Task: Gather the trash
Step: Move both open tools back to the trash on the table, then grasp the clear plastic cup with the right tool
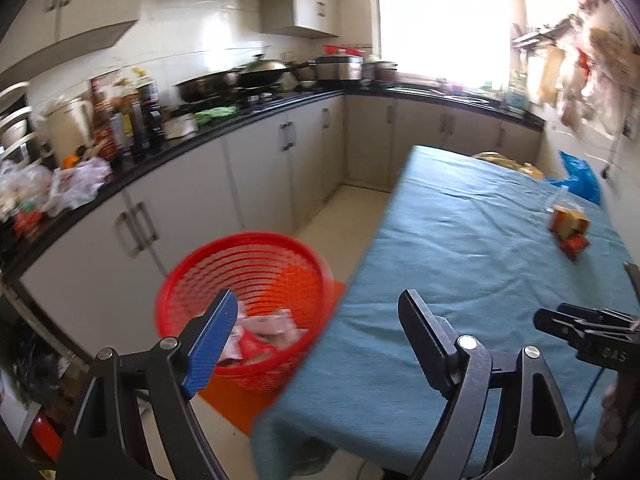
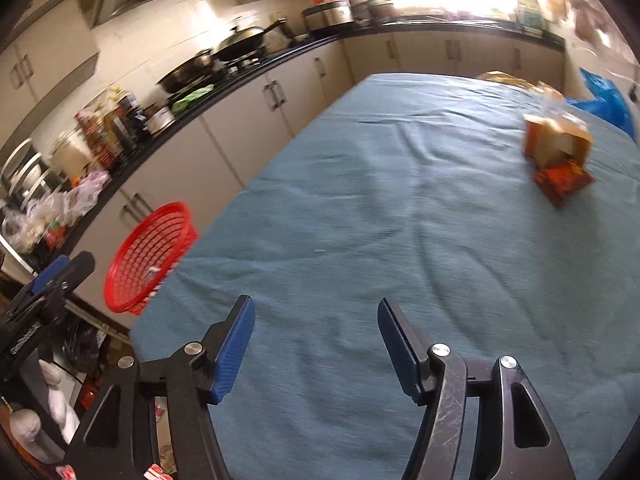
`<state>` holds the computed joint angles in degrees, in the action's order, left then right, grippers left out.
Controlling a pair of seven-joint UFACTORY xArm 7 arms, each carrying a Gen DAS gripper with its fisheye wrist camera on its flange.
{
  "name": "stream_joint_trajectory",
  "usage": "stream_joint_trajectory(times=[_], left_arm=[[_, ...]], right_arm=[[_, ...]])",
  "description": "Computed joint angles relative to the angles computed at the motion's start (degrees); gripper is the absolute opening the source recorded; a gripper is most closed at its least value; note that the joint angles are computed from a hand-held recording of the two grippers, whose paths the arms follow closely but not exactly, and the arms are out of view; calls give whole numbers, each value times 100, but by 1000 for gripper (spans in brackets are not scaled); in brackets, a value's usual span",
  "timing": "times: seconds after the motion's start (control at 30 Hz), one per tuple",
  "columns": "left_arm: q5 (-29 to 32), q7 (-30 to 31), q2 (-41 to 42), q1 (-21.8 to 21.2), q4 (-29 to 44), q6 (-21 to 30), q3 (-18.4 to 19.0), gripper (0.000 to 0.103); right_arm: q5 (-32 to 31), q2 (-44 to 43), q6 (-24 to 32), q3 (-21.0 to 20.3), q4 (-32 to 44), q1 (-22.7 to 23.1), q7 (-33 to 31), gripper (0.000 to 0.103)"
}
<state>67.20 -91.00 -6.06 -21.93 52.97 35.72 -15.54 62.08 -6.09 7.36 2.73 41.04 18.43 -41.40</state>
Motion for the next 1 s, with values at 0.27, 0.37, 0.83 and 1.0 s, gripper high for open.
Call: stream_joint_trajectory(times=[0.27,0.37,0.83,1.0], left_arm=[[-362,830,1155,-444,1231,-574,168,82],[-575,1239,1673,-691,1894,-658,288,82],[-2558,3975,5319,-1366,6738,-555,385,82],[-3112,4406,6195,-1449,7723,-577,590,82]], right_arm=[[-120,-147,139,-507,-209,-515,104,70],[-195,-67,312,-621,-130,-792,189,71],[-2049,765,260,-652,918,-2051,1549,76],[-3046,1837,598,-628,2570,-2449,2410,79]])
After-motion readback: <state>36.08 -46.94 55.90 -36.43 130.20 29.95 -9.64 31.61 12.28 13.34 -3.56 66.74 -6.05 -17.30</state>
